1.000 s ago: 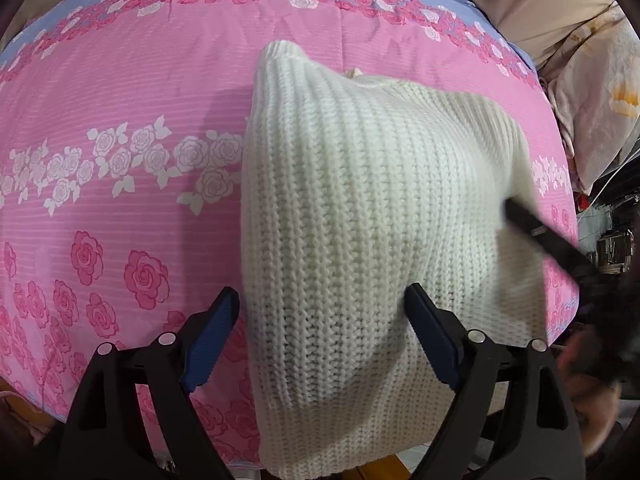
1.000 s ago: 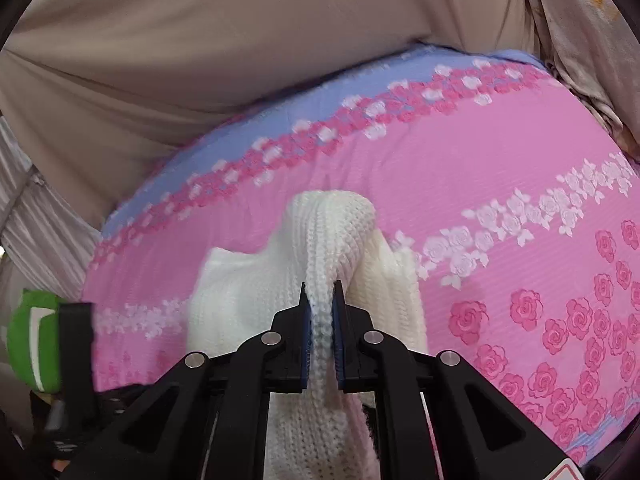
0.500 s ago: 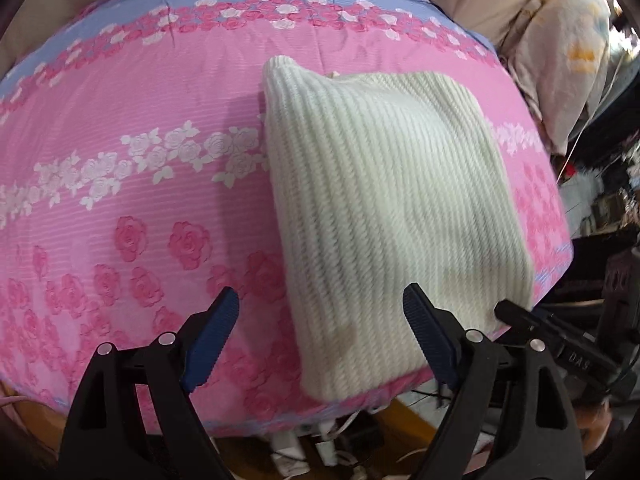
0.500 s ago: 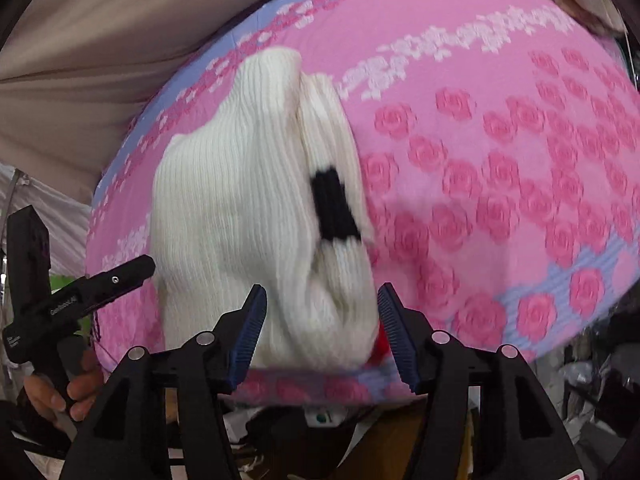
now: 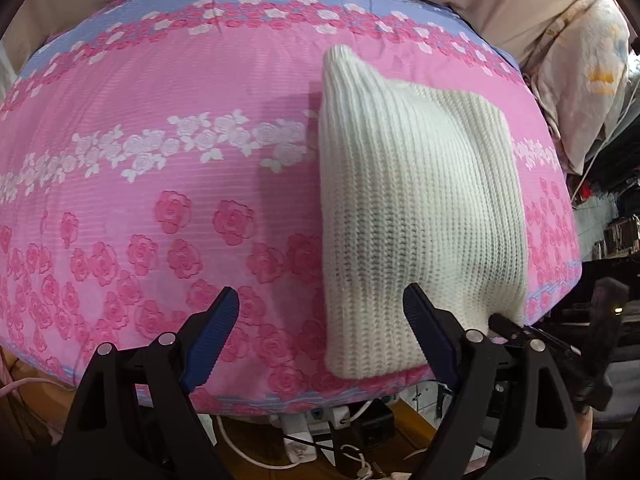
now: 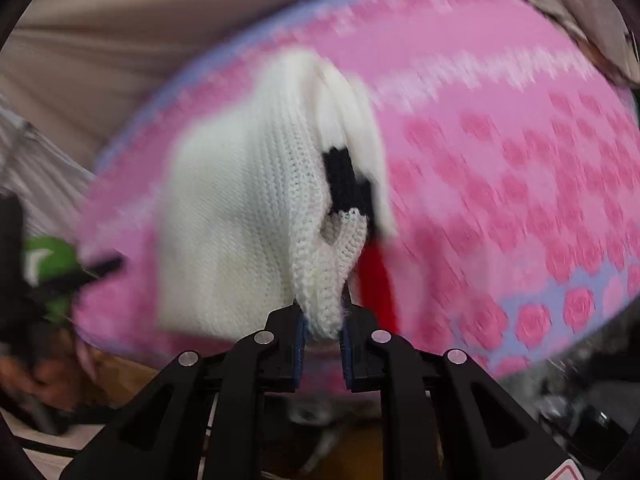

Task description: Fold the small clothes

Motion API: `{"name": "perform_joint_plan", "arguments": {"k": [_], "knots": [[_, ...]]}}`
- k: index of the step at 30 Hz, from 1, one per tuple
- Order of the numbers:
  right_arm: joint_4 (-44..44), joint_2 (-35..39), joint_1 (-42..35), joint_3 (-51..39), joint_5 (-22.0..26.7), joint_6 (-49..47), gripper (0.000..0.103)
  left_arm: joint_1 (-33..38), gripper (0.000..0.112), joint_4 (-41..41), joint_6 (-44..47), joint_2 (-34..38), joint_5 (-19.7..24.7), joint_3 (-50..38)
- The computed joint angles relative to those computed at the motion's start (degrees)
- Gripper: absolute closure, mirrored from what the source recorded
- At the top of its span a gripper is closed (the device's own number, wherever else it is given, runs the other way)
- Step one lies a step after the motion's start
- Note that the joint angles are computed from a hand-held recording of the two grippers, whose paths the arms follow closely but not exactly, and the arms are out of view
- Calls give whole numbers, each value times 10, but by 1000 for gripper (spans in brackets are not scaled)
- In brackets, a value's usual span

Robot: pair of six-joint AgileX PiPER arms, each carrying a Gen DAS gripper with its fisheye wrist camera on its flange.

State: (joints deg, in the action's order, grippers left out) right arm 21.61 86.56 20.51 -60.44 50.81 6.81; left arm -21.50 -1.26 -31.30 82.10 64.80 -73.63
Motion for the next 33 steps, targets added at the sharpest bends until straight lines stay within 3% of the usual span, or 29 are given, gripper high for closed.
{"name": "perform_joint_plan", "arguments": {"k": [2,4,6,11,14,18,19,21,22,23,25,33], "knots": [[37,-30,-26,7,7,4,80,-10,30,-4,0,13,-18,-9],[-18,-45,-7,-28,10,55,69,-15,30,-8,-7,33,-34,-17],[-67,-39,9,-60,9,74,36,-6,30,-34,-1,55,-56,-21],[-68,50,9,-117,-1,60,28,30,26,-115,35,113,-98,-26],[-14,101,-2,-128,-10,28,23,42,21,-141,58,142,-119,-17],[98,115,-29,-96,-48,-29,16,63,20,-206,97,146,-147,7],[100,117,-31,-98,-51,-26,18,61,28,-208,107,149,-138,-2],[130,124,-42,-109,-36,-52,47,61,45,-211,106,144,-120,-17],[141,125,-47,-114,-29,-52,50,60,56,-213,106,143,-107,-30],[150,117,-49,-116,-27,-55,55,58,59,-213,108,138,-93,-44],[158,92,-50,-118,-24,-62,58,55,66,-221,118,124,-71,-69],[107,-24,-72,-187,44,-1,60,-4,72,-198,116,97,11,-226]]}}
